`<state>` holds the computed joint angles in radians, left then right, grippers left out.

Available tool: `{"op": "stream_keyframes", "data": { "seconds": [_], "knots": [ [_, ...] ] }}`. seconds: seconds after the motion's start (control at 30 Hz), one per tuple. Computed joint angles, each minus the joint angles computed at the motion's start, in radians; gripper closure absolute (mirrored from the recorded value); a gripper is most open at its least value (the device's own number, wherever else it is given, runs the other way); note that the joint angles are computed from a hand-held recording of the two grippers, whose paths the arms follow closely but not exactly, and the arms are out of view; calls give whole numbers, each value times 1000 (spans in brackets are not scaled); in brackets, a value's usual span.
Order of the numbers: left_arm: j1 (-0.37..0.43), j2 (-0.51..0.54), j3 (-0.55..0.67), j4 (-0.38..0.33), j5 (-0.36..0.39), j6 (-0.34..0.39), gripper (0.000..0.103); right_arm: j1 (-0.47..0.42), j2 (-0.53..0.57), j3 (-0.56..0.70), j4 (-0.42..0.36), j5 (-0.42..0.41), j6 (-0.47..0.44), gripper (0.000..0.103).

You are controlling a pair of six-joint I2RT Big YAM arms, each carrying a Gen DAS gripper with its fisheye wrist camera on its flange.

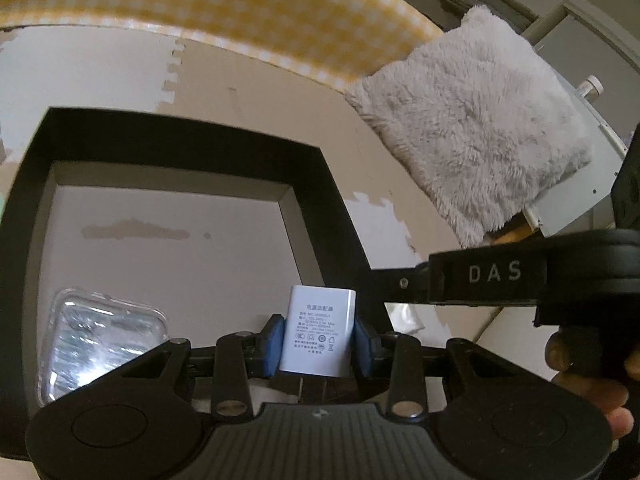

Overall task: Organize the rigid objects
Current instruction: 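Carry the white charger with the left tool into the black tray and release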

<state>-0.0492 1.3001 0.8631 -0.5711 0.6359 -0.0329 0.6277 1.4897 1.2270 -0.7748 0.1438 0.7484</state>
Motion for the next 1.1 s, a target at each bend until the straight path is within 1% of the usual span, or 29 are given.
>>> {"op": "stream_keyframes", "data": {
  "seconds": [0.1, 0.2, 0.3, 0.37, 0.5, 0.6, 0.67, 0.7, 0.73, 0.87, 1.0, 1.1],
  "knots": [
    [-5, 5, -2, 5, -3, -12, 65, -2, -1, -1, -1, 0, -2, 98],
    [-6, 15, 2, -7, 5, -26, 53, -2, -1, -1, -1, 0, -3, 98],
    [-5, 16, 2, -21, -11, -33, 41, -4, -3, -4, 0, -1, -7, 98],
    [0, 19, 5, -32, -8, -32, 37, -6, -3, -5, 0, -2, -8, 98],
    [-4, 5, 4, -40, -32, -4, 24, -6, -3, -5, 0, -2, -7, 98],
    [-8, -11, 1, -43, -51, 23, 18, -6, -3, -5, 0, -2, -8, 98],
    [-10, -21, 1, -47, -63, 34, 13, -6, -3, -6, 1, -3, -7, 98],
    [-9, -26, 0, -46, -63, 36, 7, -5, -3, -5, 0, -2, -7, 98],
    [-10, -32, -2, -46, -64, 37, 4, -5, -3, -5, 1, -2, -7, 98],
    [-13, -61, -5, -55, -75, 64, 0, -5, -2, -4, 0, -2, -6, 98],
    [-15, -89, -9, -61, -97, 84, 0, -5, -3, -5, 1, -1, -7, 98],
    [-11, -111, -9, -77, -123, 116, 0, -3, -2, -4, 1, 0, -11, 98]
  ]
}}
